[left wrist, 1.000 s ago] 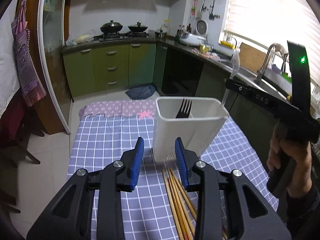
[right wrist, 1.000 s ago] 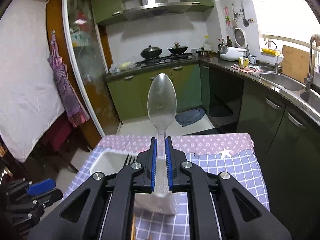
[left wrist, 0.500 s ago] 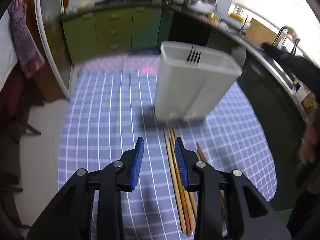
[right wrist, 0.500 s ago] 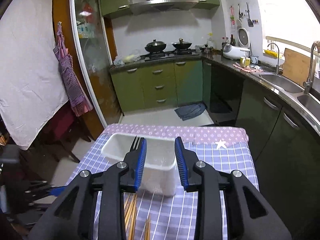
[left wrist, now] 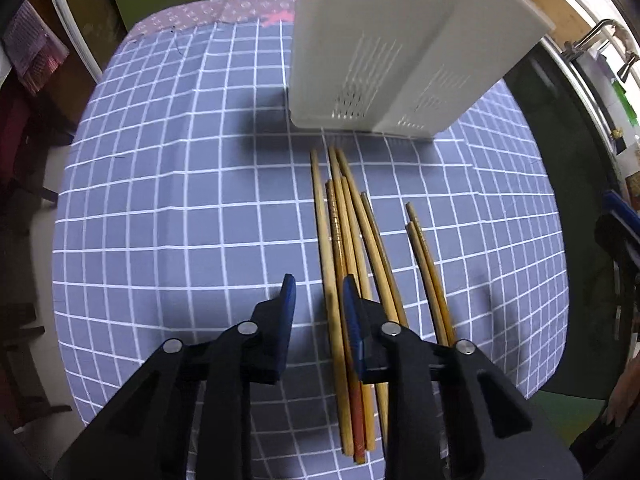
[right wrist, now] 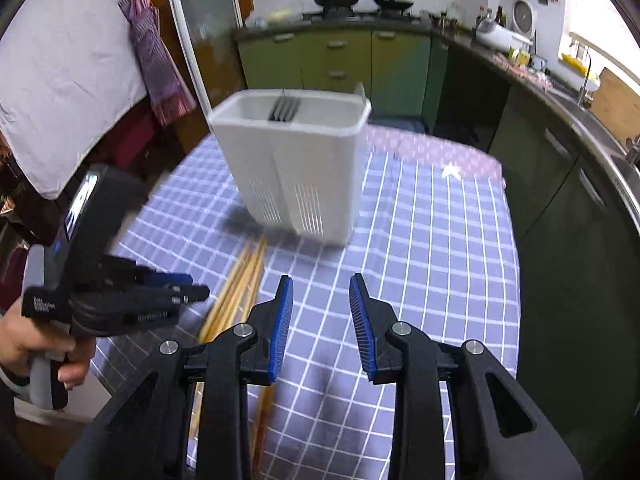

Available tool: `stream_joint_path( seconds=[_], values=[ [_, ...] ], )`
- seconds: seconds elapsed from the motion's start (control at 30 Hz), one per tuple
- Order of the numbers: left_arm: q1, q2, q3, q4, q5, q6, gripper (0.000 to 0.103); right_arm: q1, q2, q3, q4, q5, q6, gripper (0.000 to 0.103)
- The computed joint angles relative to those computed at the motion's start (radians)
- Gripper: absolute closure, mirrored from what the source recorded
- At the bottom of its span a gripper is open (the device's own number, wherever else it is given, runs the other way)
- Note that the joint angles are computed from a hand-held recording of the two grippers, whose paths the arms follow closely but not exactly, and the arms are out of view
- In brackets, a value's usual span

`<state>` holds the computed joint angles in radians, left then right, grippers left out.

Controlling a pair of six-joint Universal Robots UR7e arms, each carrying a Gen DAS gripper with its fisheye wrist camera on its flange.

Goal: Organize utensils
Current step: 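Grasp one wooden chopstick with the left tool while the right tool grasps another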

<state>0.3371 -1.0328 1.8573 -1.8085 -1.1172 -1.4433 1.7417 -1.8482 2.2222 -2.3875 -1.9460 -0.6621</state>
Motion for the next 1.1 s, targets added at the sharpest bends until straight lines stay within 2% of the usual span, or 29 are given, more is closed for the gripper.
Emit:
stream_joint_path(
  seconds=[0.4,0.5,0.63,0.8,0.93,1.03,1.1],
  values=[
    [0.029,0.077,-0.066,0.085,-0.006,0.001,0.090,-0.034,0.030,-0.005,0.022,-0.036,-0.002,0.073],
    [0.041,0.100,-0.075,0.052,-0.016,0.014,0.090,-0.034,0.031,-0.005,0.027,-0.039,-0.003,0.069],
    [0.048,0.123,-0.088,0.054,-0.010,0.025,0.090,-0.020,0.039,-0.002,0.030,-0.057,-0.001,0.068],
    [0.051,0.133,-0.105,0.087,-0.005,0.046,0.096,0.010,0.060,0.005,0.060,-0.094,0.002,0.069],
    [0.031,0.092,-0.074,0.087,0.027,0.031,0.096,0.025,0.103,-0.005,0.145,-0.119,0.033,0.084],
    [0.007,0.047,-0.050,0.092,0.052,0.010,0.096,0.028,0.150,-0.007,0.176,-0.155,0.061,0.091],
    [-0.009,0.026,-0.039,0.089,0.069,0.003,0.096,0.020,0.176,-0.016,0.209,-0.165,0.085,0.091]
  ],
)
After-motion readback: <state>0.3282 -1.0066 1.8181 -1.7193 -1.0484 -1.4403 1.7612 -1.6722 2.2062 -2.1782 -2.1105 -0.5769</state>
